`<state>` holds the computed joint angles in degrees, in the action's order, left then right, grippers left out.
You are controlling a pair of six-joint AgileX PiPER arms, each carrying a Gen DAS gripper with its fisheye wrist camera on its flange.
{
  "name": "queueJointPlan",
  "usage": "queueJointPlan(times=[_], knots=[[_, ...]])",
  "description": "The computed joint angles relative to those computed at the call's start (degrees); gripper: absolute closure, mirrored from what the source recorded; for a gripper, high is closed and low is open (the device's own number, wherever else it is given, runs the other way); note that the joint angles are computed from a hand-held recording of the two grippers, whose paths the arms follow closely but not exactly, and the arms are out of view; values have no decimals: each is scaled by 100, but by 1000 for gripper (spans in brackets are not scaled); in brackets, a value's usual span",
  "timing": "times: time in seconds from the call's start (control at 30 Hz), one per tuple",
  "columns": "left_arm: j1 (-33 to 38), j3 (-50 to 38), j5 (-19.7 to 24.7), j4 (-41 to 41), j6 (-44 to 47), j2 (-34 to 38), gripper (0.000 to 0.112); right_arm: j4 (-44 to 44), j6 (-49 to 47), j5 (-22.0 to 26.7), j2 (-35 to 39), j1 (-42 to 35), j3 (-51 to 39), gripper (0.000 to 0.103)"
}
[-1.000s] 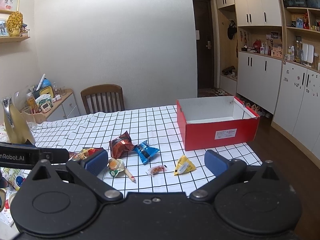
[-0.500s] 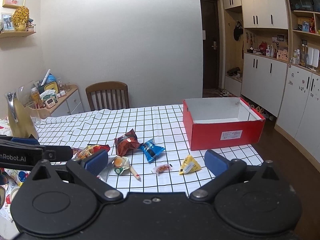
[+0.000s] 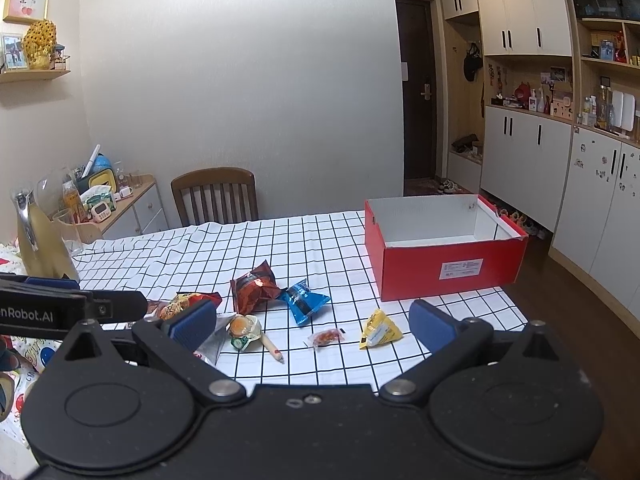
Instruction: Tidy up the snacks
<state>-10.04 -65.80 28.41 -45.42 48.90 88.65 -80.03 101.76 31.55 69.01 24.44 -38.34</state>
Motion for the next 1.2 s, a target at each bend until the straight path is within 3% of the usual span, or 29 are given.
queueJointPlan(times=[0.43, 0.73, 0.97, 1.2], knots=[[-94, -101, 5, 119, -192, 78, 11, -162, 140, 46, -48, -3, 63, 0], [-111, -345, -93, 199, -462, 351, 11, -411, 215, -265, 41, -257, 36, 0], [-105, -723, -398, 878, -1335, 793, 11, -540, 269, -930, 284, -906, -57, 0], [8, -1317, -621, 2559, -3033, 1534, 11, -990, 546, -1506, 873, -1738, -256, 1]])
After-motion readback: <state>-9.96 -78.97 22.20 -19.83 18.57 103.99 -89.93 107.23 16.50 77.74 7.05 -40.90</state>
